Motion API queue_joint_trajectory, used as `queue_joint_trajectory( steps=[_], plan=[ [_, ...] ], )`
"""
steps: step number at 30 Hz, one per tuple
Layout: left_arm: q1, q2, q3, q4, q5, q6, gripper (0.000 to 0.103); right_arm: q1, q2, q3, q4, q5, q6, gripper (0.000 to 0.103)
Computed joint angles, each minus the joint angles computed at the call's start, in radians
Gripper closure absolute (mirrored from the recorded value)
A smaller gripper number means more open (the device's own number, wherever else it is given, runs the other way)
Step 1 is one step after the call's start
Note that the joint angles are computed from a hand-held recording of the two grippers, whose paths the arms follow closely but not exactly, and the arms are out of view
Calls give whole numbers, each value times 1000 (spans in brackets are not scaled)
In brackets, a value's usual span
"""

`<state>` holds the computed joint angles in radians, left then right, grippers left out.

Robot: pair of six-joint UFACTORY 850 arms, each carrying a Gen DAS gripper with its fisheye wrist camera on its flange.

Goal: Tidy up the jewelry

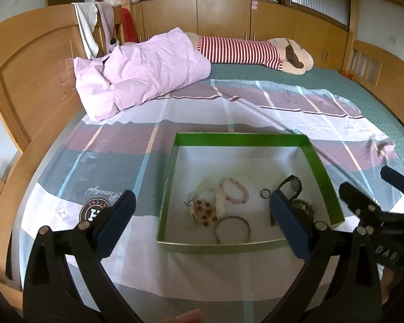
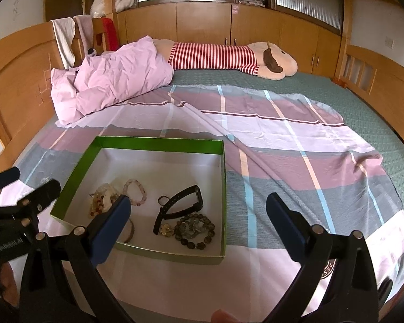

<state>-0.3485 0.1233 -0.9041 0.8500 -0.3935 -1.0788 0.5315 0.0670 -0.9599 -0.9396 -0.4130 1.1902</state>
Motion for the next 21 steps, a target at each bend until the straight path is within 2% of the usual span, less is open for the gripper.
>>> queue_joint_trajectory(
  steps=[21],
  plan=[
    [-2, -3, 3, -7, 8, 10, 4, 0, 0, 1, 4, 5, -10, 5]
  ],
)
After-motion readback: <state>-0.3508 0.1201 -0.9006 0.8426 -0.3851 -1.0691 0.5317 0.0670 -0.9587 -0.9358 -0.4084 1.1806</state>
